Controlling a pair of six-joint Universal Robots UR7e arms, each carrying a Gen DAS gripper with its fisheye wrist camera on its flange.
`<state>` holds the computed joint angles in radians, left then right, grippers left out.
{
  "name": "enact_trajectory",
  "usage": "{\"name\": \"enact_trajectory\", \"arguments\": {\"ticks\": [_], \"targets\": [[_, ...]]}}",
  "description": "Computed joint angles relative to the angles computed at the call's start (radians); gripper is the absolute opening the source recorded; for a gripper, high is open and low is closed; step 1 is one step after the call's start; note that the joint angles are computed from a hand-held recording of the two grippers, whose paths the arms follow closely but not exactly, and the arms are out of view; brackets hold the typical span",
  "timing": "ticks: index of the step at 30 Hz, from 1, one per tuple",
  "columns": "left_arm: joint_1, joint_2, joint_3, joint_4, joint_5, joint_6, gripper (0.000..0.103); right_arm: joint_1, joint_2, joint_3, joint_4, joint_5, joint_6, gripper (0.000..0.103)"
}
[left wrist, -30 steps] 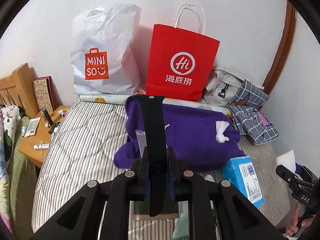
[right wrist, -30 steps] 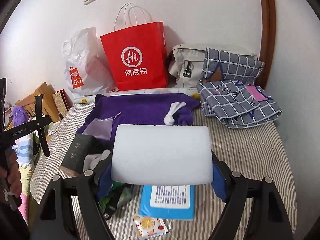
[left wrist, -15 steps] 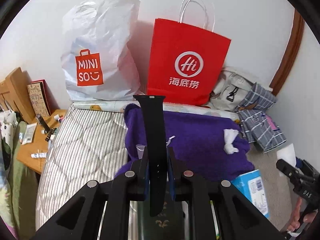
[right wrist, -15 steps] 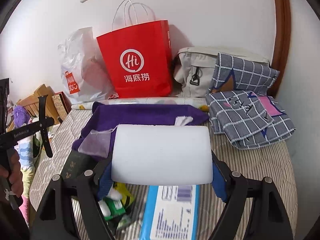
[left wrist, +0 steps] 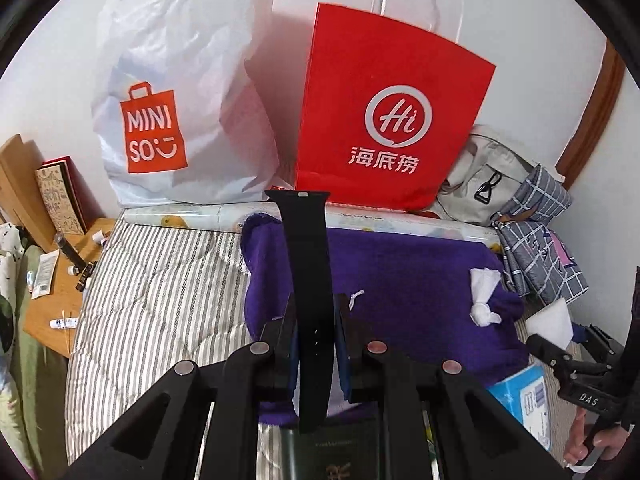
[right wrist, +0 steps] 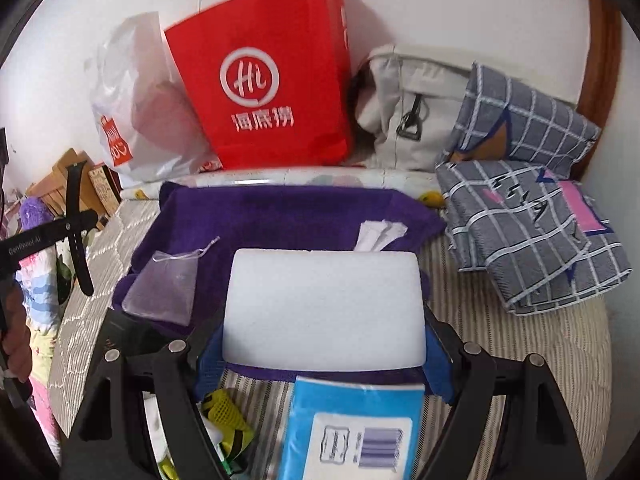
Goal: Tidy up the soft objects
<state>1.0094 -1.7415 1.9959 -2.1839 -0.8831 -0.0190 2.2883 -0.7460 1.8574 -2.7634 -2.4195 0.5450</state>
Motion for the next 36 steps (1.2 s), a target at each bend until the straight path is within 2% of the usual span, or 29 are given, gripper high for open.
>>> {"name": "enact_trajectory", "arguments": {"ticks": [4,15,26,31,36], "targets": [[0.035,0.043,-0.017,-0.020,-0.017,0.019,0.015,-0.039,0.018,-0.010,0.011,0.050,-0.007,0.080],[0.104,0.164,-0.070,-0.027,-0.040,0.050,0.015,-0.114,0.058,-0.032,0.069,0.099,0.026,0.080],[0.159,0.255,-0.126,-0.001,-0.068,0.046,0.015,-0.134,0.069,-0.051,0.101,0.132,0.012,0.081],[0.175,0.278,-0.146,0.012,-0.077,0.047,0.015,-0.140,0.078,-0.066,0.120,0.155,-0.005,0.084],[0.179,0.286,-0.146,0.018,-0.088,0.055,0.015,-0.131,0.068,-0.044,0.057,0.148,-0.008,0.084]]}}
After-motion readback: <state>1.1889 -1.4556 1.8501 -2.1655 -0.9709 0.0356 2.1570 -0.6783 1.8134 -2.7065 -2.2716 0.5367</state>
